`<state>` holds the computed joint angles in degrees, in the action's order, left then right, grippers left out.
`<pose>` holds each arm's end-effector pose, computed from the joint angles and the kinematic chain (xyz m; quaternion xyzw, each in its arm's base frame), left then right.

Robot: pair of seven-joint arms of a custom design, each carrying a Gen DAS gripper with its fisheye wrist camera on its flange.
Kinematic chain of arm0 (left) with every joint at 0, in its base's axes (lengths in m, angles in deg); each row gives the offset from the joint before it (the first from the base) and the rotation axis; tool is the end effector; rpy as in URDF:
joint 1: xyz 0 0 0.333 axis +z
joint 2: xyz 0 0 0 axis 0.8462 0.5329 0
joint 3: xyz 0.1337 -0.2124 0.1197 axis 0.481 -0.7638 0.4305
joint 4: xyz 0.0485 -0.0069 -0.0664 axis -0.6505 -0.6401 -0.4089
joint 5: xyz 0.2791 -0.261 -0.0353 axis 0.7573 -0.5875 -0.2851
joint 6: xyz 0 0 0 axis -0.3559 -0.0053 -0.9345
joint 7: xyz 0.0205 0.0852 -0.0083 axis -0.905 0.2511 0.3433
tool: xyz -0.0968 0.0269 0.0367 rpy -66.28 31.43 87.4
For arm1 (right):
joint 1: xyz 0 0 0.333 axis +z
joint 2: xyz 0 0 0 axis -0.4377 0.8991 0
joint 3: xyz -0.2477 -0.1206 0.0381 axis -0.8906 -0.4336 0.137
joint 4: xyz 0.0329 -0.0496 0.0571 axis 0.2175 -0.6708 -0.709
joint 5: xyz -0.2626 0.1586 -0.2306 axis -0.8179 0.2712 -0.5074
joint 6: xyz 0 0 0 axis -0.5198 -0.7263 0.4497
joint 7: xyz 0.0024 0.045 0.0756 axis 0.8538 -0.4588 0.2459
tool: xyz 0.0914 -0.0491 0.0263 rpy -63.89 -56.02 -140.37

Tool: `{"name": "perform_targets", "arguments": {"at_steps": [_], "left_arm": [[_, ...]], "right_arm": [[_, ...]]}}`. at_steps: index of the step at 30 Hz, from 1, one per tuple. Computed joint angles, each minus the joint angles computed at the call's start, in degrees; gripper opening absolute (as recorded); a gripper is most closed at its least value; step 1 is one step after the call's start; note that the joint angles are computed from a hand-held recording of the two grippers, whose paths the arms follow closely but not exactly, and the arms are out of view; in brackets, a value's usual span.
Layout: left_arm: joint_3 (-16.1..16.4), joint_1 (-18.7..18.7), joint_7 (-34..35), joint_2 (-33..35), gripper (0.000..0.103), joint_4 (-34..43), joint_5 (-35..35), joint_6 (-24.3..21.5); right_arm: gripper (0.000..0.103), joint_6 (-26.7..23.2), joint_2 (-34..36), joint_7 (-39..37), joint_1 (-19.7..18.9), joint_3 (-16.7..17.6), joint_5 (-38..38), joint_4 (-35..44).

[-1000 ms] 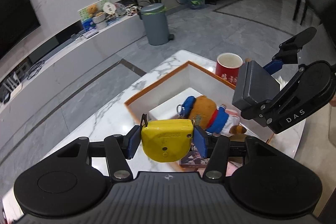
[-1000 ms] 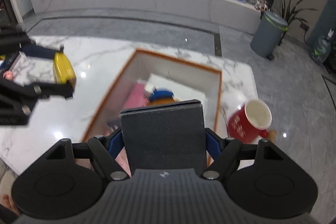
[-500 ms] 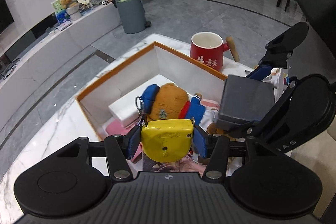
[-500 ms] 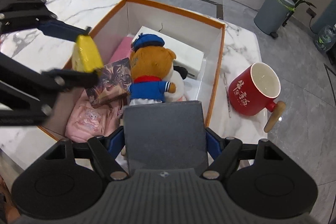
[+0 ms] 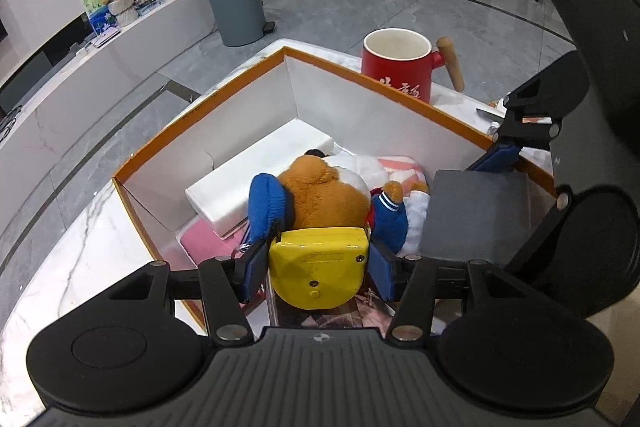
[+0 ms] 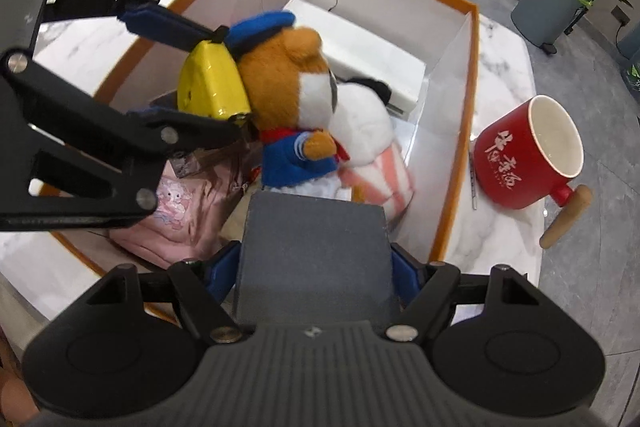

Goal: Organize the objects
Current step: 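Lower into the orange box and open the left gripper while the right gripper releases the grey box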

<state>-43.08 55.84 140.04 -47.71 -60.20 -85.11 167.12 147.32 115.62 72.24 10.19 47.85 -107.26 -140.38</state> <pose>0.6120 -0.1815 0.3774 -0.1622 0.9389 -0.2808 0.1150 0.5611 0.4245 0.3404 -0.7426 0.6467 -0.1486 0.0905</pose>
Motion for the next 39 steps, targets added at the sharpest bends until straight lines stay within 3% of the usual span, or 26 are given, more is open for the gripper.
{"name": "perform_targets", "arguments": {"at_steps": [3,11,17,21,25,32,36,39], "left_arm": [[0.0,-0.1,-1.3,1.5,0.061,1.3,0.0,0.3],[-0.6,0.7,-4.3,5.3,0.061,5.8,-0.1,0.0],[-0.9,0.6,-8.6,8.3,0.061,8.8,2.3,0.2],[-2.1,1.3,-6.6,7.8,0.061,6.8,2.9,2.6],[-2.4,1.3,-6.0,7.4,0.061,5.6,3.6,3.7],[-3.2,2.1,-2.8,5.2,0.061,1.4,2.9,6.4],[-3.0,2.5,-1.9,3.8,0.063,-0.2,1.7,5.2],[-2.6,2.2,-2.5,2.5,0.076,-1.7,0.2,5.1]], "right_arm": [[0.077,-0.8,2.1,-0.5,0.7,-0.6,-1.3,2.5],[0.077,4.5,4.2,1.7,1.3,-2.6,-4.3,3.2],[0.077,4.9,6.3,1.2,2.0,-3.3,-5.7,5.3],[0.076,4.3,6.4,1.3,1.8,-3.2,-4.8,5.6],[0.076,0.5,7.9,-1.1,2.1,-2.8,-4.3,8.6],[0.077,1.3,6.4,-1.2,2.3,-2.7,-4.2,6.2],[0.079,0.1,5.7,-1.1,2.7,-1.9,-3.3,5.8],[0.084,-0.8,5.2,-2.6,2.3,-0.9,-2.1,5.4]]}}
